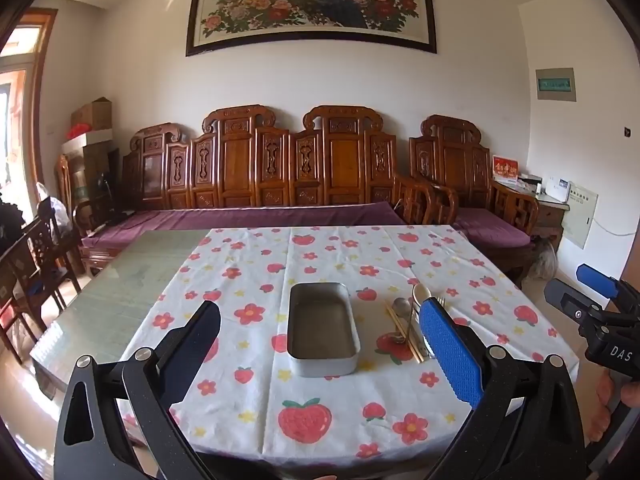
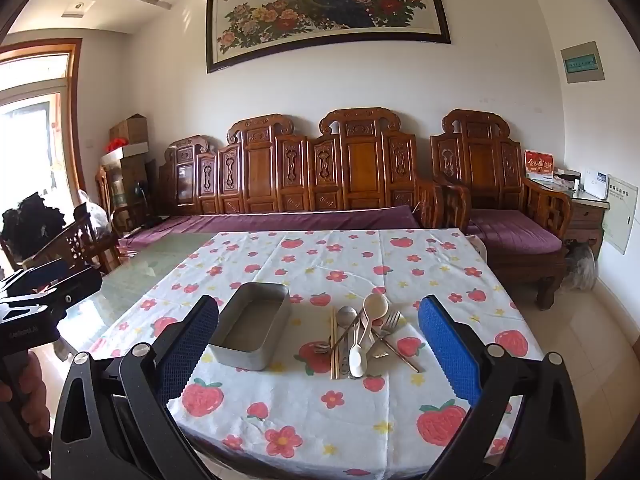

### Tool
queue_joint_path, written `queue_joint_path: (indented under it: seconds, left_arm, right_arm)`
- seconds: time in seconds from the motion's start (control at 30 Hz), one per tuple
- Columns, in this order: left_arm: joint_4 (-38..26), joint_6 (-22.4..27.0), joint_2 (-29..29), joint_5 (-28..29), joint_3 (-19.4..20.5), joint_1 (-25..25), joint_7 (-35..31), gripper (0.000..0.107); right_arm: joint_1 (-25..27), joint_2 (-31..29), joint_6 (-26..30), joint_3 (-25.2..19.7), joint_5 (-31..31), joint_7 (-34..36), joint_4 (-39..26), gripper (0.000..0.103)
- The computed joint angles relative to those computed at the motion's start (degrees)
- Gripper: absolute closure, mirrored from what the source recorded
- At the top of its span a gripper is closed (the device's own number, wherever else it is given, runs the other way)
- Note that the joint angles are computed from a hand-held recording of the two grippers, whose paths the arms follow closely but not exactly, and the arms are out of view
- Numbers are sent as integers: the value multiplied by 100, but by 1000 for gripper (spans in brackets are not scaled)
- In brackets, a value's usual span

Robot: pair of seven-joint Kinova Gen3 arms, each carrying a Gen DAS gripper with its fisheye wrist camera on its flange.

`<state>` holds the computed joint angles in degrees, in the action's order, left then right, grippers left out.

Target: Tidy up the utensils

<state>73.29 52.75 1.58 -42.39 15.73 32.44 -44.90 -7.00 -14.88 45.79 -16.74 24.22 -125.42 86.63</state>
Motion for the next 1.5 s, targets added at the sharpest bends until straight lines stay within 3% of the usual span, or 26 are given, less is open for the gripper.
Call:
queue_joint_path:
  seconds: [1.5]
  left_arm:
    - [-169, 109, 8, -86, 22, 80, -59, 11]
  right_arm:
    - [21, -18, -17, -57, 37, -75, 1, 3]
